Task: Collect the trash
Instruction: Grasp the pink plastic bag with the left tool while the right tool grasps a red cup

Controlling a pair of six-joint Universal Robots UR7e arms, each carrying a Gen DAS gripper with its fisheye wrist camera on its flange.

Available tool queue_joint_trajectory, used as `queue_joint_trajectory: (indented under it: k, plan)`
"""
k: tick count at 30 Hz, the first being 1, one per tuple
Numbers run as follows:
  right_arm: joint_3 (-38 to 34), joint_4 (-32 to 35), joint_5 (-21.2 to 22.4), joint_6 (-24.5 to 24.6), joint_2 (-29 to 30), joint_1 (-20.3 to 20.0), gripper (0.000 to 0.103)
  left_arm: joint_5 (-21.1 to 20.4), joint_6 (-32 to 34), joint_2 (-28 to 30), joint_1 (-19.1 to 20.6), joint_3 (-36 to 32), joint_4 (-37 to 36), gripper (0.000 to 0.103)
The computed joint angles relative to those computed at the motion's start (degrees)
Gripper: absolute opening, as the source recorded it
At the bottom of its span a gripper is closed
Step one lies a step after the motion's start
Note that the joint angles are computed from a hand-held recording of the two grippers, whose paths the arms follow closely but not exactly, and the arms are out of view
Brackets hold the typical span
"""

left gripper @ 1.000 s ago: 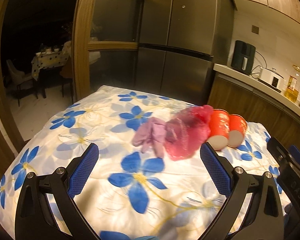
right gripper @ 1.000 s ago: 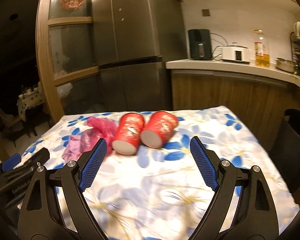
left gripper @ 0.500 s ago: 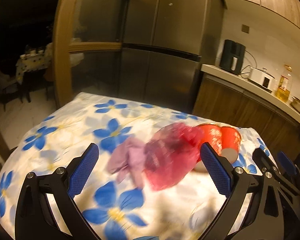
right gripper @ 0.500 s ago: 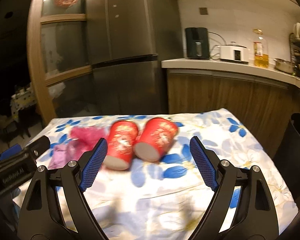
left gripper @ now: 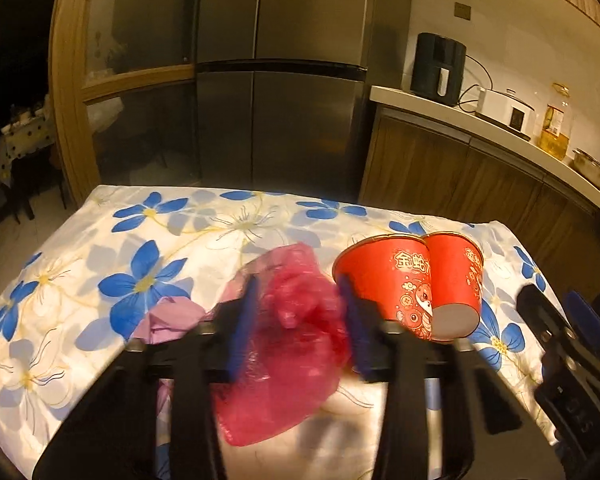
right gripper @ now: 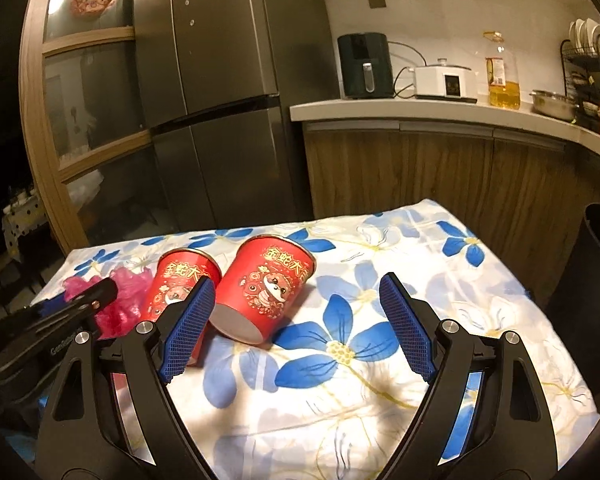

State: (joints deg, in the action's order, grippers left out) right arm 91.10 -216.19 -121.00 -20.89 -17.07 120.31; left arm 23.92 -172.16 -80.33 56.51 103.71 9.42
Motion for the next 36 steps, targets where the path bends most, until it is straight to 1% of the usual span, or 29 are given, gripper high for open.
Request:
queue_joint_trajectory:
  k: [2, 4, 8, 11, 13, 18, 21, 23, 28, 31, 36]
  plan:
    - [-1.1, 1.7, 0.3, 0.8, 0.4, -0.3, 0.083, 0.0, 1.6, -1.0, -0.1, 1.0, -2.1, 0.024]
    - [-2.1, 3.2, 0.4, 1.6, 0.8, -0.5, 0.083, -0.4, 1.9, -2.7, -0.7, 2.6, -4.2, 0.02]
    - [-4.6, 6.9, 0.5, 3.2, 1.7, -0.8, 0.079, -1.6, 3.2, -7.1, -2.7, 5.8, -8.7, 0.019]
    - [-6.6, 10.7, 0.3, 5.4, 2.3, -1.1, 0.075, -3.0, 6.6, -10.5, -4.7, 8.6, -13.4, 0.019]
    - [-8.0, 13.6, -0.2, 6.8, 2.7, -1.3, 0.073, -3.4, 7.6, -12.1, -5.6, 9.8, -15.1, 0.019]
    - [-9.7, 17.9, 1.1, 8.7, 3.3, -1.8, 0.073, -2.7, 5.9, -12.4, -5.6, 10.0, -13.9, 0.019]
    - [-10.3, 20.2, 2.0, 9.9, 3.4, -2.0, 0.068, -1.9, 3.5, -11.2, -4.9, 9.4, -11.4, 0.019]
    - [-10.2, 20.3, 2.2, 10.1, 3.4, -2.1, 0.066, -1.5, 2.5, -10.6, -4.5, 9.1, -10.4, 0.019]
    - [-9.0, 18.5, 2.5, 9.5, 2.8, -2.0, 0.053, -1.1, 2.9, -10.6, -4.6, 9.2, -10.4, 0.019]
    - [-7.1, 16.1, 2.3, 8.5, 1.9, -1.9, 0.049, -0.9, 3.1, -11.0, -5.1, 9.4, -10.4, 0.019]
    - [-2.0, 12.0, 2.4, 8.0, -1.2, -2.0, 0.048, -0.5, 0.3, -11.3, -7.1, 9.7, -7.9, 0.019]
